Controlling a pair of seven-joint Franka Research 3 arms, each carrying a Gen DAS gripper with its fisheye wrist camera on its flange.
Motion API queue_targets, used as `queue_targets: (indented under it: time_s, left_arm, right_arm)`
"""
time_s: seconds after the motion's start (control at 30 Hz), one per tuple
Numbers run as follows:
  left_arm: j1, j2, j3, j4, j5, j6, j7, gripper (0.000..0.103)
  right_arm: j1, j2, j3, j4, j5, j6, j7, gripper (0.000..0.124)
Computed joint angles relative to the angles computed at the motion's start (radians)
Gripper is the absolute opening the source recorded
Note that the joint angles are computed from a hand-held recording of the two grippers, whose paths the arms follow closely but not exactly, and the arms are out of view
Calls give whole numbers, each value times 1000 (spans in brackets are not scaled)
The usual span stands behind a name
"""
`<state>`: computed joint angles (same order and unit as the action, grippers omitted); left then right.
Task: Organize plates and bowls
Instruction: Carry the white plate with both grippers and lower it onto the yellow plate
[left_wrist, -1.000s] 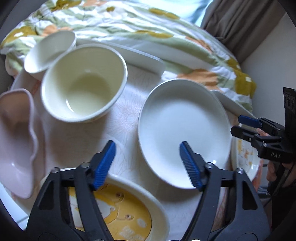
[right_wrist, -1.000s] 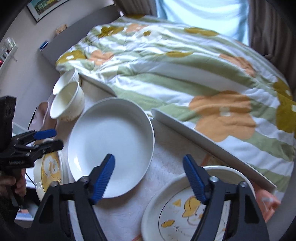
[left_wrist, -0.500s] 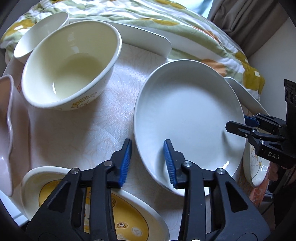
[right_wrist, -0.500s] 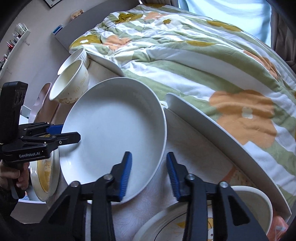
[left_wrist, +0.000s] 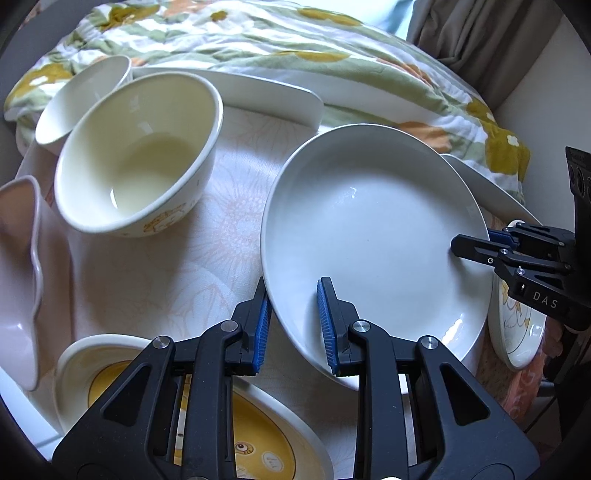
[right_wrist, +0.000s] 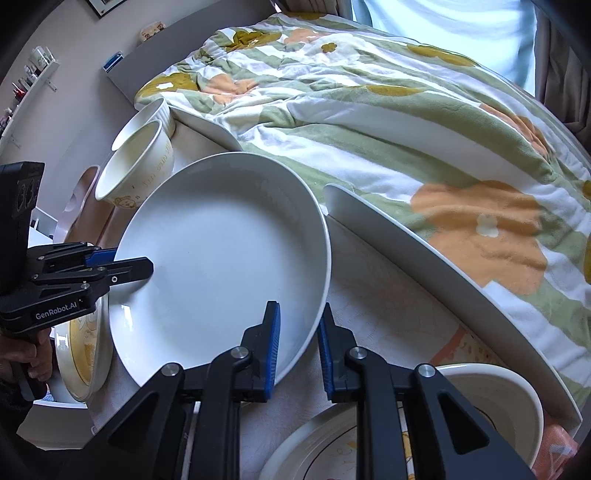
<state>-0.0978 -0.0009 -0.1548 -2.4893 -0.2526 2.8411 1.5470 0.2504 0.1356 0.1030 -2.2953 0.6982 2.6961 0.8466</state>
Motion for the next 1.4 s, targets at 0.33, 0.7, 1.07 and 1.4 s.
queue_targets:
  time_s: [0.33,0.7,1.07,1.4]
  left_arm:
    - [-16,-81,24,-39,-14,1,29,22]
    - [-93,-290,143,-161,-99,-35,149,22]
    - [-96,-496,342,-276,-132,-180,447,22]
    - [15,-492,418,-287,-196,-355,787,22]
  right_arm:
    - [18,-65,2,-44,22,38,-6,18]
    - [80,-217,7,-135,-97,66,187,18]
    - [160,-321,105,-262,-303,162,703,18]
    - [124,-321,290,-327,-671,209,1388,18]
